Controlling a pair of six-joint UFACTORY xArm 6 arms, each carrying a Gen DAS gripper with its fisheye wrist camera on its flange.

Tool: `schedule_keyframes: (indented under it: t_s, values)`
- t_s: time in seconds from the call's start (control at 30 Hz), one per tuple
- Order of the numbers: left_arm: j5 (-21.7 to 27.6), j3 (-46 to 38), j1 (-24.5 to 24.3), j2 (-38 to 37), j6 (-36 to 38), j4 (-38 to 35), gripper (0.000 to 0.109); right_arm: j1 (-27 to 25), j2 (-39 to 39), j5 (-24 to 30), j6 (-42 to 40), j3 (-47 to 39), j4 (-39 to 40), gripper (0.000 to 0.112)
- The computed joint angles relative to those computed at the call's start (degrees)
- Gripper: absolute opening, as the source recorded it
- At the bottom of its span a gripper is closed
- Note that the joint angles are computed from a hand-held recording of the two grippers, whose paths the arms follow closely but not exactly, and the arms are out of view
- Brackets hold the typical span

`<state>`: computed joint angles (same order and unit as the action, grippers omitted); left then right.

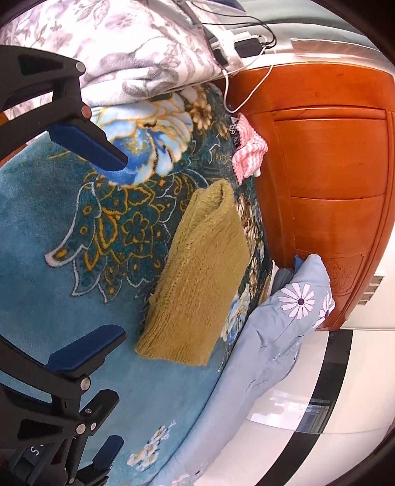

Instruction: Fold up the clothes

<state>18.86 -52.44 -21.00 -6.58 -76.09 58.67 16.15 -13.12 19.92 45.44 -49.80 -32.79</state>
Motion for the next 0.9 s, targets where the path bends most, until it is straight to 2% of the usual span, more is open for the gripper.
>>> schedule_keyframes:
  t_s: [0.03, 0.1, 0.13, 0.37, 0.73, 0.9]
  values:
    - [1.8, -0.2, -0.6, -0.2, -1.9, 1.9, 0.103, -0.1, -0.4, -0.5, 0.9, 0.3, -0.8, 0.09]
    - [8.4, -1.1, -2.9, -0.7, -5.9, 5.9, 0.103, -0.3, -1.0, -2.3, 0.2, 1.1, 0.0, 0.09]
    - [9.6, -1.2, -3.4, -0.9, -6.3, 6.5, 0.103, -0.3, -1.1, -2.7, -0.4, 1.3, 0.4, 0.09]
    - [9.8, -0.8, -3.4, -2.0, -4.2, 4.2, 0.103, 0.0, -1.5, -3.6, -1.6, 1.6, 1.0, 0.09]
    - [13.9, -1.3, -4.9, -2.2, -4.5, 4.6, 0.103, 0.6, -1.5, -3.9, -3.5, 1.8, 2.5, 0.09]
    - [12.9, -1.0, -4.3, -1.8, -5.1, 4.4, 0.103, 0.9, -1.2, -3.7, -3.0, 1.6, 1.8, 0.09]
